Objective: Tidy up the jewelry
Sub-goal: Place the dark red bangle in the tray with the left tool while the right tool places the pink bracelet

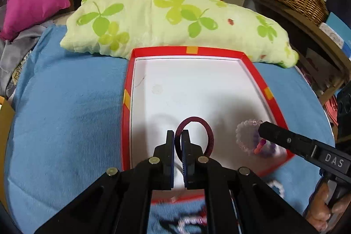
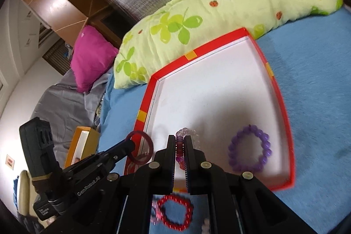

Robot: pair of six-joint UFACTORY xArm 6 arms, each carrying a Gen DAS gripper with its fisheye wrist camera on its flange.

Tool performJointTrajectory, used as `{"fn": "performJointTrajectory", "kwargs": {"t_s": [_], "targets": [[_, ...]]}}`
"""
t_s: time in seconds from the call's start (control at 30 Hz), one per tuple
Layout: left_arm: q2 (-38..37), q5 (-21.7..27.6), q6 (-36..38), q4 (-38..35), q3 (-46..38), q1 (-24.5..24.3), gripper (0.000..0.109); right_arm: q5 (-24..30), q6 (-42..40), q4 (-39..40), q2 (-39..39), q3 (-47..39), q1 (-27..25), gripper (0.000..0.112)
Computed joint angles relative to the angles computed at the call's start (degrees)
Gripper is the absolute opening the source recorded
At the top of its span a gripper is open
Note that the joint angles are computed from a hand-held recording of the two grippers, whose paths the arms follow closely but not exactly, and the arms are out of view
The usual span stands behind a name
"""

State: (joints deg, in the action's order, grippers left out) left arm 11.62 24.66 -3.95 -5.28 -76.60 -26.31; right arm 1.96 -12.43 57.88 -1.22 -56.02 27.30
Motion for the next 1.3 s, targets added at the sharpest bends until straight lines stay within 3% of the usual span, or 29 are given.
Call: {"fn": "performJointTrajectory", "kwargs": {"t_s": [0.17, 0.33, 0.4, 0.43, 0.5, 0.7, 1.0, 1.17, 1.3], "targets": [[3.46, 1.4, -2.39, 3.33, -3.61, 0.54, 0.006, 0.46, -3.85, 5.19, 4.55, -4.89, -0.95, 0.008], [1.53, 1.25, -3.02, 3.64, -1.99, 1.45, 0.007, 0.19, 7.66, -5.72, 5.32, -4.13, -2.41, 0.014], [-0.39, 0.28, -2.92, 3.53, -0.17, 1.79, 0.013, 0.26, 8.31, -5.74, 4.49, -3.27, -2.69, 0.016], [-1.28, -0.4, -2.67, 3.27, 0.78, 1.88, 0.023, -0.15, 8.62, -5.91, 3.83, -2.48, -2.75, 0.016], [-2.66, -1.46, -3.45, 4.65, 2.32, 2.01, 0.03, -0.48, 7.52, -4.62, 2.8, -1.7, -2.71, 0.031], [-6.88, 0.35, -3.53, 4.87, 7.27, 2.97, 0.03, -1.87, 1.8, 0.67, -0.58, 0.81, -1.9, 0.034], [-9.41, 4.66, -5.59, 11.89, 11.04, 2.44, 0.03, -4.47, 12.17, -11.45, -5.32, 7.09, -3.42, 0.034], [-7.92, 5.35, -5.24, 11.13, 9.38, 1.72, 0.03, -4.03, 13.85, -13.04, -5.75, 7.98, -4.06, 0.034], [-6.48, 6.37, -9.96, 17.25, 7.47, 0.69, 0.03, -4.31, 13.24, -12.35, -6.31, 8.4, -4.3, 0.034]]}}
